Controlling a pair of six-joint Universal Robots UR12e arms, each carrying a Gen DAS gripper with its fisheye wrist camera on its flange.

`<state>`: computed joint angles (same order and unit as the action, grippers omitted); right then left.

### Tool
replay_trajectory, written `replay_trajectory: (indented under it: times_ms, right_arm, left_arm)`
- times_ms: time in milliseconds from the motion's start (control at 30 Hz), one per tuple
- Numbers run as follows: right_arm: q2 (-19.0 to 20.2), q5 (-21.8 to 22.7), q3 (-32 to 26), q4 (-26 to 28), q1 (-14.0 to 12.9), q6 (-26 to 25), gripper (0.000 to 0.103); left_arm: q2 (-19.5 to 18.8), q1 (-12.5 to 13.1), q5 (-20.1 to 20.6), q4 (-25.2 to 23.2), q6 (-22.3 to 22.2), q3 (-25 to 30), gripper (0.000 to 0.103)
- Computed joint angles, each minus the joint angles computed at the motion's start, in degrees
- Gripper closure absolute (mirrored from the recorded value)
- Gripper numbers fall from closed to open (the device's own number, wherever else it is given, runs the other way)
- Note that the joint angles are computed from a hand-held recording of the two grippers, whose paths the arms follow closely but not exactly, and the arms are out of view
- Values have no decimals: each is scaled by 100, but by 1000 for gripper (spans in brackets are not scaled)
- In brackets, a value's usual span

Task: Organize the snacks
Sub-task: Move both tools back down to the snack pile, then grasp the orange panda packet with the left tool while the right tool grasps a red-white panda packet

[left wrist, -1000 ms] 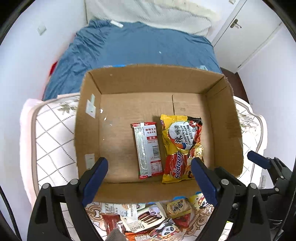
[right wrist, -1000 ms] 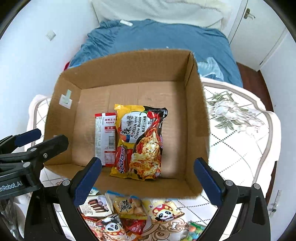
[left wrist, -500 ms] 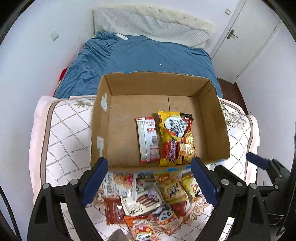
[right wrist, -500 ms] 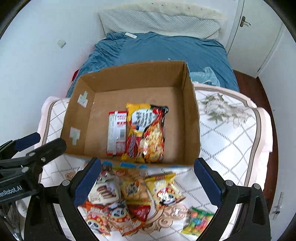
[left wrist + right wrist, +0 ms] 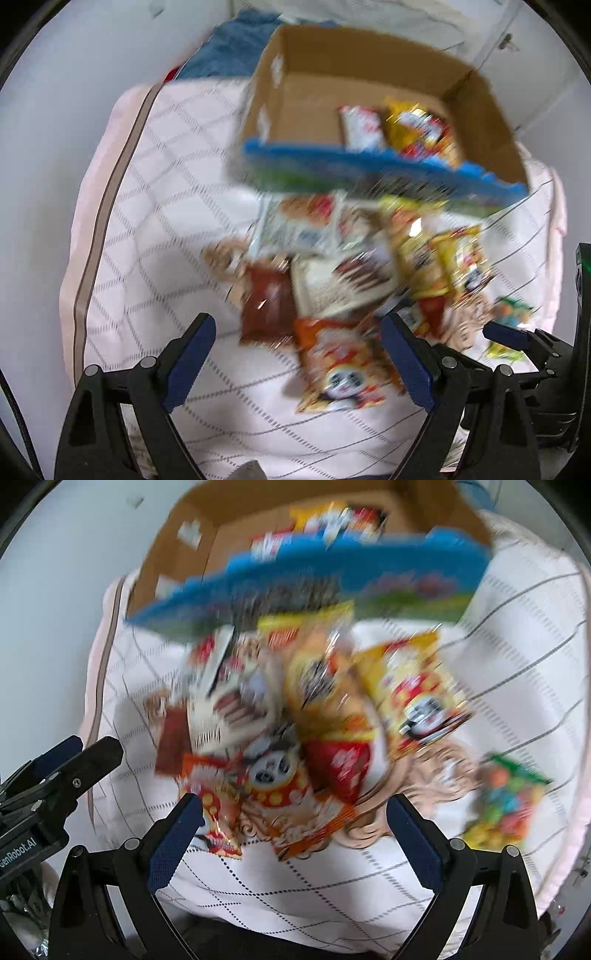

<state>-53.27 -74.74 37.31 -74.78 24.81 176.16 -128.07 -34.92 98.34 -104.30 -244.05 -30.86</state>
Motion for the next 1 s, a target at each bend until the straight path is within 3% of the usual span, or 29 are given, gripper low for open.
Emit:
replay_trajectory:
  times_ms: [33, 100, 367, 467, 567, 767, 1000]
  right_arm:
    - [-20, -85, 95, -66, 45, -78, 15]
    - [-4, -276, 172, -91, 128, -209, 23]
    - [140, -914, 345, 112, 317, -501, 23]
    - [-63, -1147, 705, -324, 347, -586, 34]
    - [-213, -968, 881, -411, 267, -422, 45]
    - [-484, -683, 1129, -610, 34, -51, 47]
    - [-613, -519, 1208, -587, -208, 205, 47]
  left_arm:
    - [53, -11, -2, -68, -75, -111, 11]
    - [106, -23, 23, -126, -165, -222, 12]
    - [217, -45, -33, -197, -249, -426, 11]
    - [181, -43, -72, -192, -203, -382, 11]
    - [119, -45, -114, -185, -132, -292, 11]
    - [-124, -30, -352, -129, 165, 42, 11]
    - [-502, 124, -1360, -83, 665, 338, 12]
